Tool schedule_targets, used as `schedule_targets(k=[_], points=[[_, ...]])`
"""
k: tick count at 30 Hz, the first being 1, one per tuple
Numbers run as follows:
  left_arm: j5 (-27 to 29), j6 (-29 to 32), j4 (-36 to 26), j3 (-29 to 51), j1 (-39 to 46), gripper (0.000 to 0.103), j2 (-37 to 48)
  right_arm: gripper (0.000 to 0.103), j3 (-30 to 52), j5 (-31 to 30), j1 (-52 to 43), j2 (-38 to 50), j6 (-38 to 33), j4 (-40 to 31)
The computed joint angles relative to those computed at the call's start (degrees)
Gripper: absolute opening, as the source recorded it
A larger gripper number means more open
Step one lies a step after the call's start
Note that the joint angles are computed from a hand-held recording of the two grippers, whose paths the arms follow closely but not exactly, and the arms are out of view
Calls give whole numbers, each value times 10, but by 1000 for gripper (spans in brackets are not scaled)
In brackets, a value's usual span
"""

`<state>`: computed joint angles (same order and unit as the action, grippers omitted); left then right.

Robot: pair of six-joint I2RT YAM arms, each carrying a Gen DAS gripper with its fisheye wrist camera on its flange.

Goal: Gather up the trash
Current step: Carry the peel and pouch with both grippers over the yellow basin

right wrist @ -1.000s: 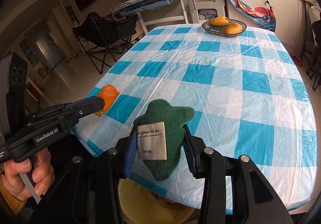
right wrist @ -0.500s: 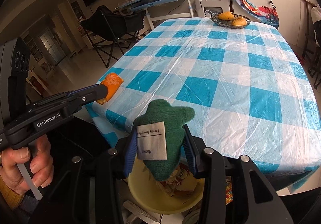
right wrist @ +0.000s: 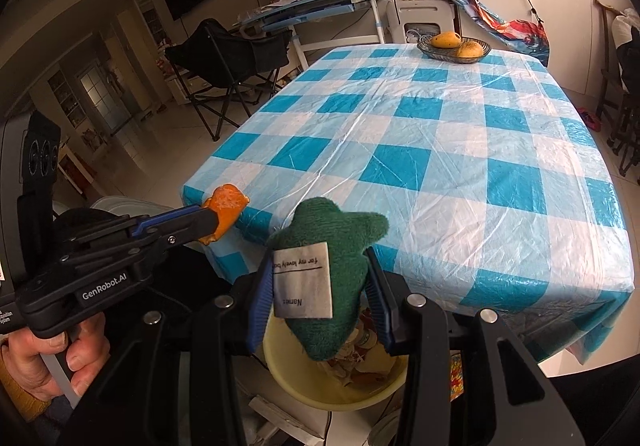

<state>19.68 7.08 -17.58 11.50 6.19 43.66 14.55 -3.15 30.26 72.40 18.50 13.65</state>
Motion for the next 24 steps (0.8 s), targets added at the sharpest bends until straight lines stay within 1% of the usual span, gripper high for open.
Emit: schedule_targets(k=[4, 9, 14, 24], points=[[29, 16, -37, -1, 35, 15, -42, 43, -10, 22, 20, -18, 14, -2], [58, 33, -48, 2, 71, 15, -50, 44, -8, 38, 36, -5, 23, 0], [68, 36, -49, 4, 80, 15, -48, 44, -8, 50, 46, 1, 26, 0], [74, 38, -51, 7, 88, 15, -48, 44, -9, 53, 50, 1, 29, -2]])
